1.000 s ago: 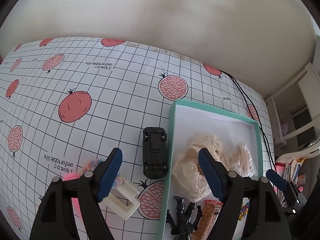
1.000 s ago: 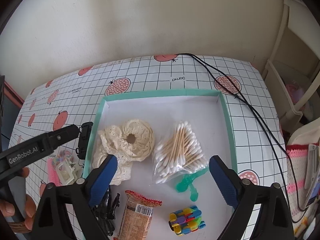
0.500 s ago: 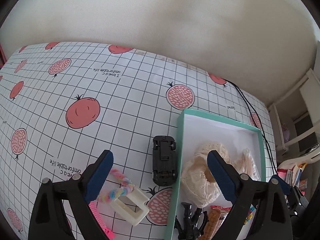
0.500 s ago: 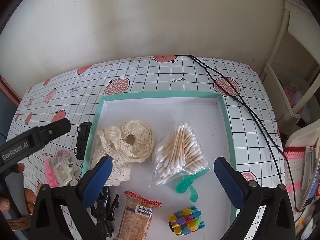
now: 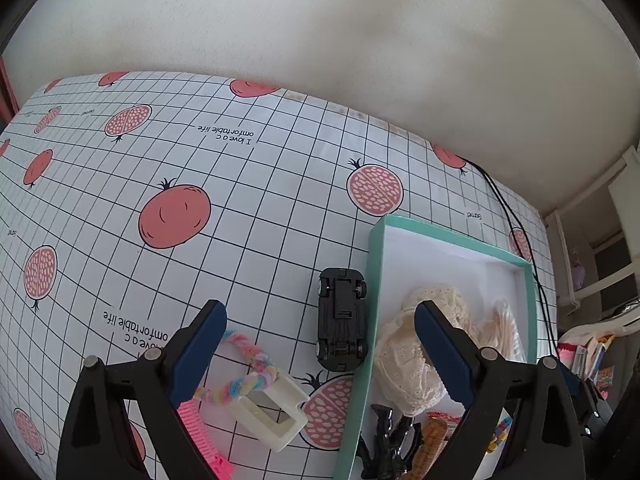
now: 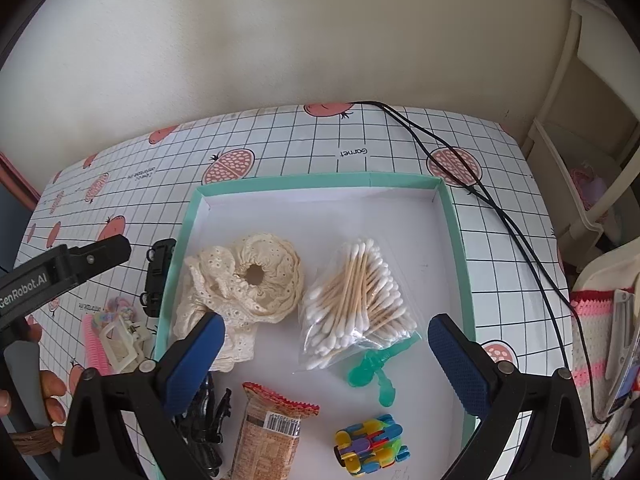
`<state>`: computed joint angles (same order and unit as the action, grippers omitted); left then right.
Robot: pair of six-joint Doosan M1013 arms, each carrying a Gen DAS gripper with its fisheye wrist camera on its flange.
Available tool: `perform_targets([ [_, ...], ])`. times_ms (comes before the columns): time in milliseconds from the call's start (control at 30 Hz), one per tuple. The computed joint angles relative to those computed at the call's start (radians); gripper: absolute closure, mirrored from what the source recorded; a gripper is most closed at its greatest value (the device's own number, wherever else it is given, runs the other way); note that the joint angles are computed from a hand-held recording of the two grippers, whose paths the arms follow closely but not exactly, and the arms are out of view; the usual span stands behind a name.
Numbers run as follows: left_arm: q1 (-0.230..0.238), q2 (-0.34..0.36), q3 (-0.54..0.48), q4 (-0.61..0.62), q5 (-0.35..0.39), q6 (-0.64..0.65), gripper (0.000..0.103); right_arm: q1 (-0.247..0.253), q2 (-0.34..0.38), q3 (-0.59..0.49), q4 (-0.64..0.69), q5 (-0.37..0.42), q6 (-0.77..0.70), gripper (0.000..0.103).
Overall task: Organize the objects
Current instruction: 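Move both tools toward the pink hair roller and white hair clip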
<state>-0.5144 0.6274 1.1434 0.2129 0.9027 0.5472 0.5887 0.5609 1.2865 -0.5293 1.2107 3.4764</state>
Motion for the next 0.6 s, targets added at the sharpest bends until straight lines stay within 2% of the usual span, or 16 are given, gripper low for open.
perform_targets([
  [267,0.014,-0.046,0.027,-0.023,-0.036,0.059,0.008,0.023,0.005,-0.068,-0.098,0.063,-0.009,0.0],
  [500,0.041,-0.079,0.074,-0.035,-0.014,0.124,0.008,0.019,0.037,-0.128,-0.122,0.035,-0.058,0.0],
  [600,0.066,-0.097,0.108,-0.085,-0.023,0.155,0.008,0.011,0.059,-0.159,-0.106,0.018,-0.099,0.0],
])
